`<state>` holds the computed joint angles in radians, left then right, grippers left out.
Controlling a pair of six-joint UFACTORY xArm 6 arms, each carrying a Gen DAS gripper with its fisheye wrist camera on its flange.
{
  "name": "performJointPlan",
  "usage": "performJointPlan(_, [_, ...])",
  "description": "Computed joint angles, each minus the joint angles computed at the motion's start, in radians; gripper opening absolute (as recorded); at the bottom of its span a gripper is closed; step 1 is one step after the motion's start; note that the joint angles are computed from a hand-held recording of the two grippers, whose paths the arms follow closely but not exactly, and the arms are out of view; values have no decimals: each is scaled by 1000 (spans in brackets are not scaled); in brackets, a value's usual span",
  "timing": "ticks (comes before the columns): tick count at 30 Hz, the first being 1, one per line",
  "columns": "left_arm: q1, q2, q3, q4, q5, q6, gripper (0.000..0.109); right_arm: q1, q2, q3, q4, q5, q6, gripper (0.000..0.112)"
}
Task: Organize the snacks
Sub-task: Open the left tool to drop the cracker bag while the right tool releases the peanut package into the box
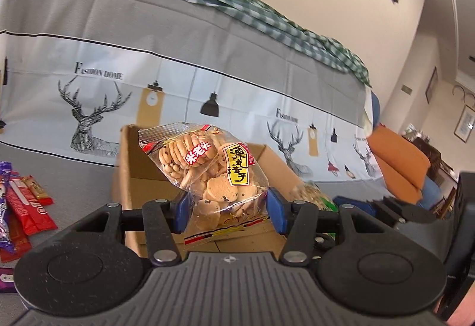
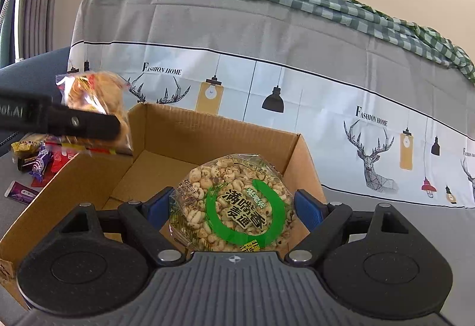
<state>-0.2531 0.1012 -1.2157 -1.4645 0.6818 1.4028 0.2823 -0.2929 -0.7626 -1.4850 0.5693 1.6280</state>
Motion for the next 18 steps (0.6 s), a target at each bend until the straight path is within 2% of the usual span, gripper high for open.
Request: performJointPlan(18, [2,3,-4,7,10,5,58,7,-1,-2,10,25,-5,87])
